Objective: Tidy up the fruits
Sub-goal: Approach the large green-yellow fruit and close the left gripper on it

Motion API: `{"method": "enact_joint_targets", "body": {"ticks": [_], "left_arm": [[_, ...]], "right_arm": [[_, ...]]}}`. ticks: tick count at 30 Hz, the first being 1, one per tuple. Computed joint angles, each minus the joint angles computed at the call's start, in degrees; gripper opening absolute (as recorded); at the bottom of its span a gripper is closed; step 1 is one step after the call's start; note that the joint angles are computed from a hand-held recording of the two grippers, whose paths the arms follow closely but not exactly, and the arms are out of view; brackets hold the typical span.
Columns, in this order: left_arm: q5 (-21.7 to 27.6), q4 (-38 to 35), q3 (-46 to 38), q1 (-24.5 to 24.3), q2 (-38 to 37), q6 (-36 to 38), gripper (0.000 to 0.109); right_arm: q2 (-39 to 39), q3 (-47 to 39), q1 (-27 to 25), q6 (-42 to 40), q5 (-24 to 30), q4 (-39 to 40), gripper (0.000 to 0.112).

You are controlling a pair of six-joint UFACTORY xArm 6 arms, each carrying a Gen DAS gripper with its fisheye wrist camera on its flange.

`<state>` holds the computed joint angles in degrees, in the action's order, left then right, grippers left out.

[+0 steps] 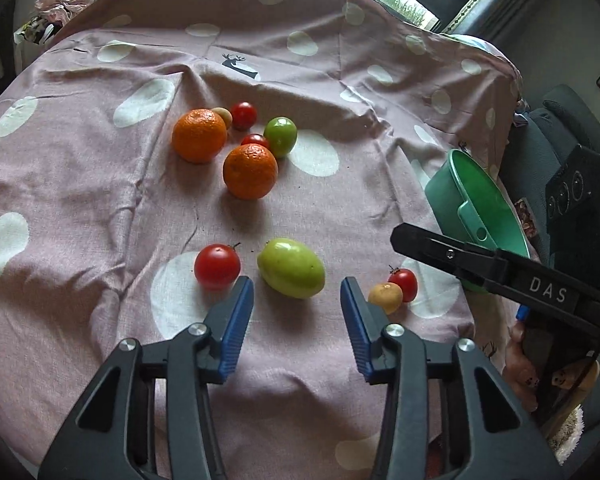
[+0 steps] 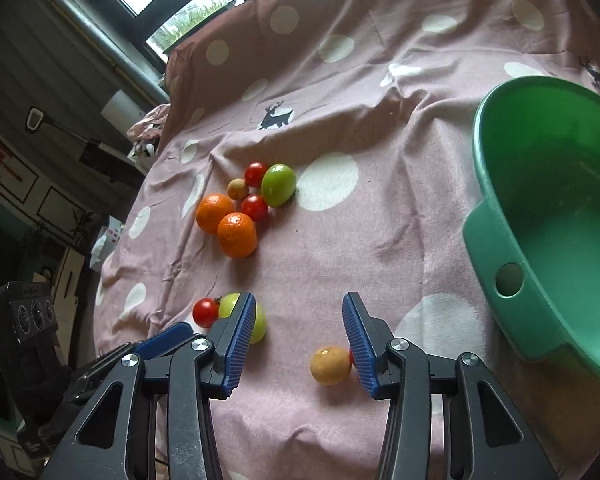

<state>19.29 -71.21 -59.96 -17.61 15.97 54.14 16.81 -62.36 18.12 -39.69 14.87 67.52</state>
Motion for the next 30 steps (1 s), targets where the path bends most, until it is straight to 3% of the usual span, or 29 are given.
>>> {"method": "enact_joint_targets", "body": {"ticks": [6, 9, 17, 30], "left_arm": [[-0.8, 3.0, -0.7, -0.8, 1.6, -3.8, 0.042], [-2.5, 2.9, -0.9, -1.4, 2.1, -3.2, 0.039], [-1.0, 6.2, -2.5, -0.8, 4.1, -7.2, 0.033], [-0.9, 3.7, -3.8, -1.3, 5.4, -5.0, 0.032]], "right_arm": [[3.5, -5.4, -1.5, -5.0, 9.8, 5.6, 0.041], [5.9, -7.9, -1.7, -1.8, 12.5, 2.7, 0.041], [9.5, -11.1, -1.2, 5.7, 12.7, -5.9, 0.041], [10.1, -11.0, -0.5, 4.9, 11.7, -6.0, 0.039]]}}
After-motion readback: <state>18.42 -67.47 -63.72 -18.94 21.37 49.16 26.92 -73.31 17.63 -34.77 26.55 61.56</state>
